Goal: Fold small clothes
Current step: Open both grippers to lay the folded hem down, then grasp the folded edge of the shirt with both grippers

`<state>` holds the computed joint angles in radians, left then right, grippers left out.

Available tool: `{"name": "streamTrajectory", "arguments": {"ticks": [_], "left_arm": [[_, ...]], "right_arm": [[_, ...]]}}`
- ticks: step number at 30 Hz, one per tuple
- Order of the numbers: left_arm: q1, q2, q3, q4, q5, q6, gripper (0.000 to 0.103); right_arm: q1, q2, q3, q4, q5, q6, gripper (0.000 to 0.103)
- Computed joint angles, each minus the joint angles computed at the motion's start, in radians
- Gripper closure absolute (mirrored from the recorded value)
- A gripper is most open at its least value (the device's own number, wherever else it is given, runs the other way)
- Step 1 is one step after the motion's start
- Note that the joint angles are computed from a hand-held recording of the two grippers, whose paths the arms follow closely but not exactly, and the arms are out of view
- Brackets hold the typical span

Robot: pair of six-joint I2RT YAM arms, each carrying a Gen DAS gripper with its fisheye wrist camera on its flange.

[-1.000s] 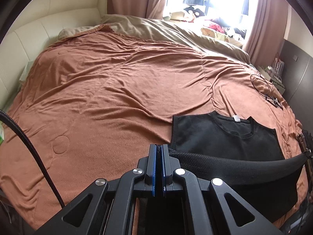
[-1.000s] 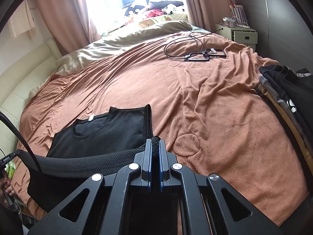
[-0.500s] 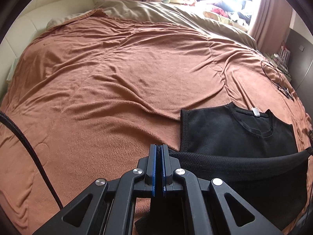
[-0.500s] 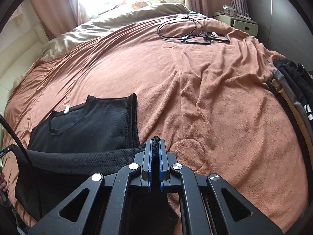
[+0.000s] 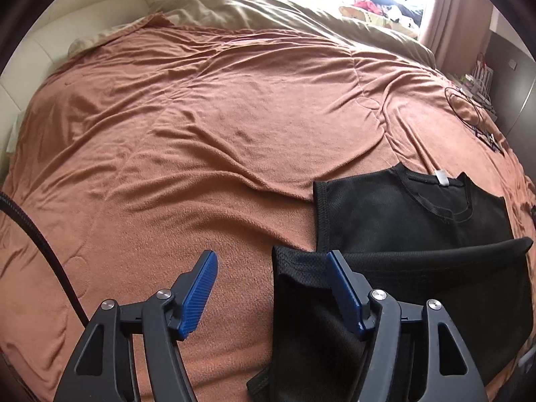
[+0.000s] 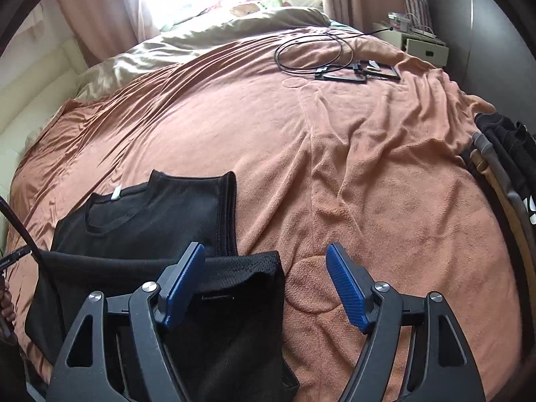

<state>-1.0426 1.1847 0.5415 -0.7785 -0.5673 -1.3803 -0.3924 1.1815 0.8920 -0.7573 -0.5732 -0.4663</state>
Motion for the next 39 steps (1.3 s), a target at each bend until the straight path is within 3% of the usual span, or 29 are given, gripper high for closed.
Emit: {"name": "streamTrajectory", "arguments": {"ticks": [5, 9, 15, 20, 27, 39], "left_arm": [[-0.081, 0.052, 0.028, -0.085, 0.034, -0.069, 0.034], [-0.117, 0.091, 0.024, -0.082, 0.076, -0.096, 0.034], [-0.111, 0.175, 0.037, -0.069, 0.097, -0.097, 0.034], [-0.03, 0.237, 0.03, 0.022, 0.11, 0.013, 0.035], [0.11, 0.251, -0.003, 0.161, 0.109, 0.169, 0.04], [0.294, 0.22, -0.067, 0.387, 0.165, 0.344, 0.066]], "right_arm": [[-0.002, -0.016, -0.039, -0.037, 0.067, -0.139, 0.03], [0.012, -0.019, -0.082, -0.026, 0.11, -0.182, 0.03], [0.116, 0.001, -0.082, 0.035, 0.217, -0.112, 0.03], [0.193, 0.031, -0.095, 0.121, 0.287, -0.049, 0.03], [0.247, 0.127, -0.065, 0.212, 0.309, 0.015, 0.047], [0.261, 0.251, -0.006, 0.305, 0.263, 0.087, 0.083]]}}
